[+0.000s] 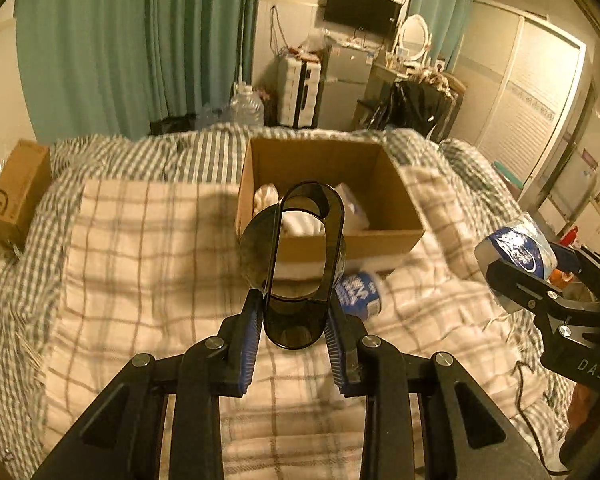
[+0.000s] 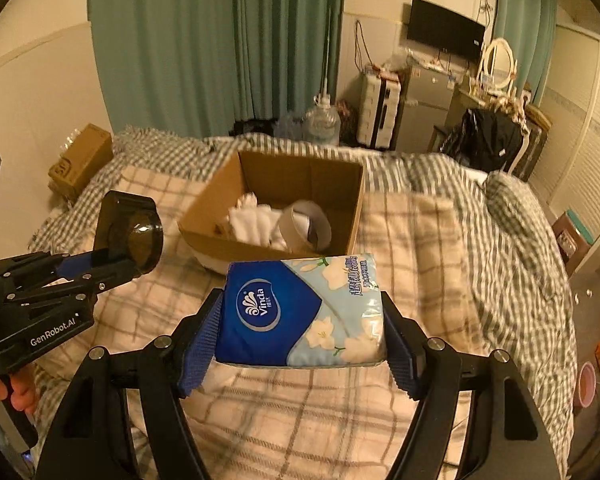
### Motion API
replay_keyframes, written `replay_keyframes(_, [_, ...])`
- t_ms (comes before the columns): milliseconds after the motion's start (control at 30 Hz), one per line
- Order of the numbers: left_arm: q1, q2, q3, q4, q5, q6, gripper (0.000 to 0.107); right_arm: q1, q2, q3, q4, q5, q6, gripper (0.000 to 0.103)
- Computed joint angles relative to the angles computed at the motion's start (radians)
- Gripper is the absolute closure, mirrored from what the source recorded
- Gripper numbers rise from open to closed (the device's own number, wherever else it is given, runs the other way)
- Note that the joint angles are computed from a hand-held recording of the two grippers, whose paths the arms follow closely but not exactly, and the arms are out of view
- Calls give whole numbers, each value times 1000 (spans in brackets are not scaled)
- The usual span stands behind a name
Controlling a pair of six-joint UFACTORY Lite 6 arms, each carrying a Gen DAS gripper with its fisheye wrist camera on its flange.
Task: Organize objects
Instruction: 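Carry the tissue pack and black cap over the cardboard box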
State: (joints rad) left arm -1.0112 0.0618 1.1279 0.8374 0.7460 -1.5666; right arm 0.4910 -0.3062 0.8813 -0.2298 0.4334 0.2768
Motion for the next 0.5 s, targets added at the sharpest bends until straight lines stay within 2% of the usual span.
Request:
replay_keyframes(233, [38, 67, 166, -21, 38, 132, 77, -14, 85, 194, 59, 31, -82, 31])
replay_keyframes(500, [165, 229, 425, -96, 13, 331, 77, -63, 329, 527, 194, 49, -229, 31])
